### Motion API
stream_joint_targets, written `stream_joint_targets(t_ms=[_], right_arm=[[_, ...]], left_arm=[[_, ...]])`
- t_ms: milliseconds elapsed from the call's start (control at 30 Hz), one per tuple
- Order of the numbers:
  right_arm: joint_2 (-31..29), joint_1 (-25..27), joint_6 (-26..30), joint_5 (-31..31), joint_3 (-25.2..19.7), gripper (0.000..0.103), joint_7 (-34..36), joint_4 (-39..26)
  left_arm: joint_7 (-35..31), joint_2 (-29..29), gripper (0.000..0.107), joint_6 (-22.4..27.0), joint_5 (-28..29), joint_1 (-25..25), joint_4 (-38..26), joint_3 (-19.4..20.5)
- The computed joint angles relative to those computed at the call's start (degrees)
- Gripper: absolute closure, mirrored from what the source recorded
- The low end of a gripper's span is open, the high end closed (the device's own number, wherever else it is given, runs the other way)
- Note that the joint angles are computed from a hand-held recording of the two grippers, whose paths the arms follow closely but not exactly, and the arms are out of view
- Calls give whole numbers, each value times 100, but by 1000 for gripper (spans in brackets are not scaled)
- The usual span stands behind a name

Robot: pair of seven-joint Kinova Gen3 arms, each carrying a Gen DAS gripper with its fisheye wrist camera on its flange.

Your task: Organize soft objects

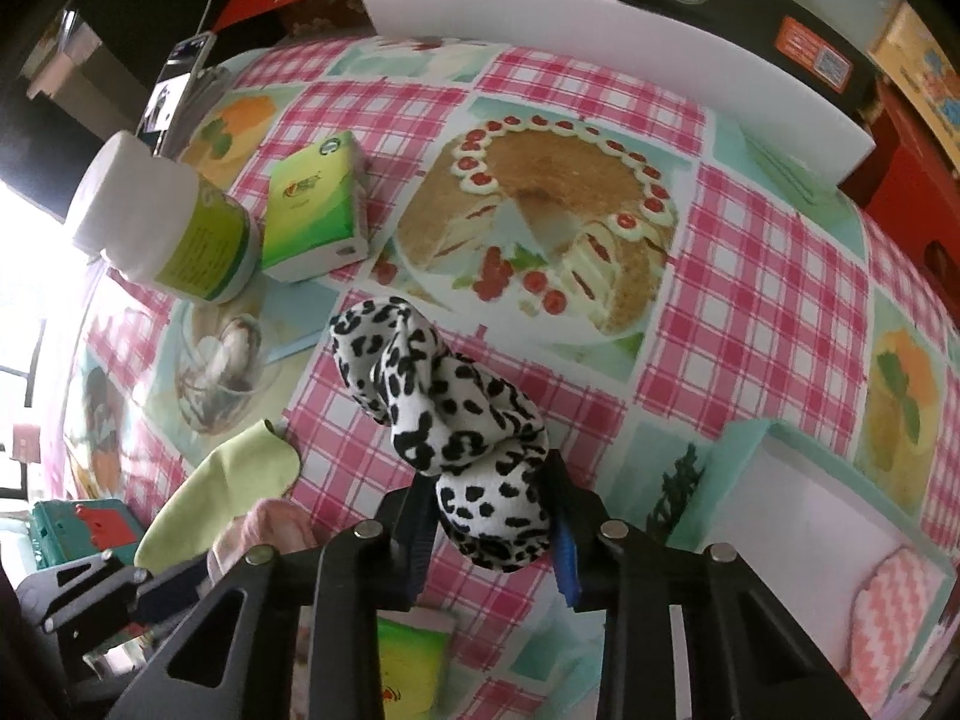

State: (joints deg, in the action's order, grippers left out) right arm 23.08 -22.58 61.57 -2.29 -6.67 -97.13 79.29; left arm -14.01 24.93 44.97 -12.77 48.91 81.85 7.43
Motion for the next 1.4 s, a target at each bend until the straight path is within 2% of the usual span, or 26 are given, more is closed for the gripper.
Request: stream_joint_targets(t_ms=[433,600,700,800,900,1067,1400], right_arm=[[-667,253,-891,-361,-52,75,-188,1224],[-1045,-34,-1565,-33,-24,76,-783,1910],[-1294,17,-1981,-172,-86,76,-1007,2283],[-1614,-35,-2445,-41,-82,76,-1445,2684],[-2044,113,-2776,-237,-113,76,-1555,3063],[-2546,318,-3001,-591,-108,76,-1544,3323],[-3460,517,-3093,-467,-216,76,-2160,3872]], left_arm=[[702,-342,92,-685,-456,96,530,-177],[941,-402,92,-879,-666,149,635,-236],[1110,-471,92,-1009,-790,181,740,-274],[1296,-517,92,-1106,-912,217,811,-312],[1541,-577,92,-1157,-1128,307,880,-389],[1961,-704,92,-1273,-1534,405,1020,-435],[2133,-684,92,-976,-2010,485,752,-267]])
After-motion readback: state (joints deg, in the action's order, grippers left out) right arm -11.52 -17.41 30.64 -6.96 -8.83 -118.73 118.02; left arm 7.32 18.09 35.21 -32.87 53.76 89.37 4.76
